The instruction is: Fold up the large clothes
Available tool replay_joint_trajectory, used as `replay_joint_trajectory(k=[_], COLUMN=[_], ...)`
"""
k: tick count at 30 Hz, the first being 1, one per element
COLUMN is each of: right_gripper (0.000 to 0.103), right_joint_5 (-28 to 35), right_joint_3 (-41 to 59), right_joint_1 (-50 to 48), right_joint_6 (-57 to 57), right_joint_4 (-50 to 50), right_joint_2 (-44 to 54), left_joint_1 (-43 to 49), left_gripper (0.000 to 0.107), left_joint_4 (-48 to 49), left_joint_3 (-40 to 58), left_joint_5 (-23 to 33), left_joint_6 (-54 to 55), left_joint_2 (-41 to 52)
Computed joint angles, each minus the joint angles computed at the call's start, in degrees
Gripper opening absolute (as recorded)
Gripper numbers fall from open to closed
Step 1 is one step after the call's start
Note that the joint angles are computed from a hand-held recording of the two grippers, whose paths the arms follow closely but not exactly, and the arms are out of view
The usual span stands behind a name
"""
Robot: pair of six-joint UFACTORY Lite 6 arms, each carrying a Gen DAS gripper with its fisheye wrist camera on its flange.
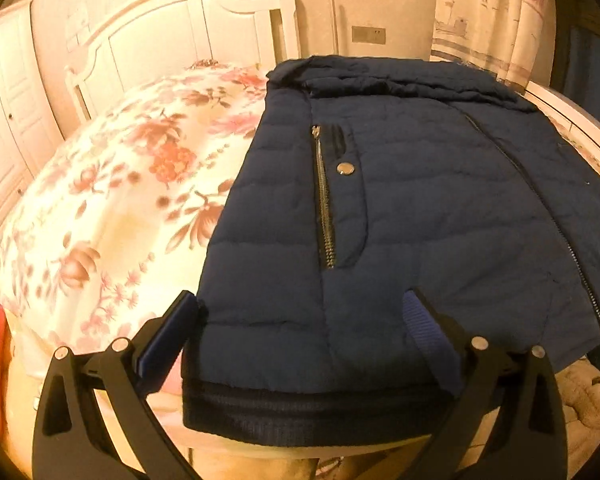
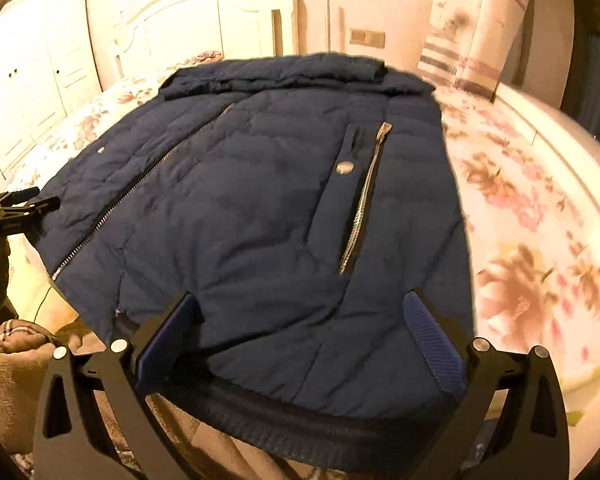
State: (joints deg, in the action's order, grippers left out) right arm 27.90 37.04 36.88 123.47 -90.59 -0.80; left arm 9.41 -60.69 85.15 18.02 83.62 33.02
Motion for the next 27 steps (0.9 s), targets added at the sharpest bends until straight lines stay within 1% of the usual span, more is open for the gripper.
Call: replay_joint_trajectory(k=[2,5,8,10,11,12,13,15,16,17,19,20,21,22,24,25,27], right_gripper=[0.098,0.098,0.098,0.098,0.098,0.098,0.098,0.097,0.097,0.093,0.086,0.082,0.082,0.081,0.078,0.078,0.078], right_joint_5=[0.9,1.8,-2.2,-3.1,-2.8,-1.7,-1.8,-2.6,-2.8,-2.9,-2.9,-1.9,-1.5,-1.6,-2.3,-2.4,-2.1], right_joint_3=[-4.3,-12.2,-20.9,-23.8,-24.5,-24.3,-24.3,-21.5,-19.7,-17.3,-13.0,-10.6,-9.3,-9.1,-10.0,-10.5,-10.3], right_joint_1=[-0.4,-2.9,-6.9,-7.7,-7.2,-5.8,-5.5,-5.1,-4.9,-4.3,-4.1,-3.3,-3.1,-3.2,-3.9,-3.9,-3.8], right_joint_6=[1.1,2.1,7.2,9.9,12.8,14.1,14.2,17.0,18.0,18.0,17.2,14.6,13.3,13.4,15.2,15.8,15.3], right_joint_4=[-0.5,2.1,-0.1,-1.7,-3.9,-4.4,-4.6,-8.4,-10.0,-10.8,-11.9,-9.7,-9.0,-9.5,-11.7,-12.3,-12.0], right_joint_2=[-5.3,-14.1,-23.7,-25.9,-25.9,-25.2,-25.2,-21.2,-18.8,-15.7,-10.5,-7.8,-6.3,-5.9,-6.7,-7.3,-6.9], left_joint_1=[0.5,3.1,5.6,6.0,5.6,5.6,5.8,5.5,5.1,4.5,4.5,4.5,4.5,4.7,5.9,6.0,5.1], left_gripper=[0.101,0.101,0.101,0.101,0.101,0.101,0.101,0.101,0.101,0.099,0.091,0.090,0.091,0.092,0.101,0.101,0.101], left_joint_4=[1.0,7.3,11.4,14.1,15.2,15.4,14.9,15.7,16.1,16.4,15.1,14.9,15.1,15.3,15.5,16.0,21.4], left_joint_3=[1.5,8.6,15.4,18.4,19.4,19.5,18.9,19.2,18.6,17.7,17.0,16.7,17.5,18.8,25.5,28.2,33.8], left_joint_5=[0.5,3.8,8.1,8.9,8.9,8.8,8.7,9.4,8.7,7.6,7.9,7.9,8.3,9.1,12.9,13.5,15.6], left_joint_6=[-1.6,-10.7,-16.8,-19.6,-20.7,-20.8,-20.4,-21.8,-22.3,-22.3,-19.9,-19.4,-19.3,-19.6,-21.1,-21.6,-27.9], left_joint_2=[0.7,5.1,9.7,12.1,13.1,13.4,13.1,13.0,12.5,11.9,11.4,11.3,12.0,12.9,17.5,19.4,22.2])
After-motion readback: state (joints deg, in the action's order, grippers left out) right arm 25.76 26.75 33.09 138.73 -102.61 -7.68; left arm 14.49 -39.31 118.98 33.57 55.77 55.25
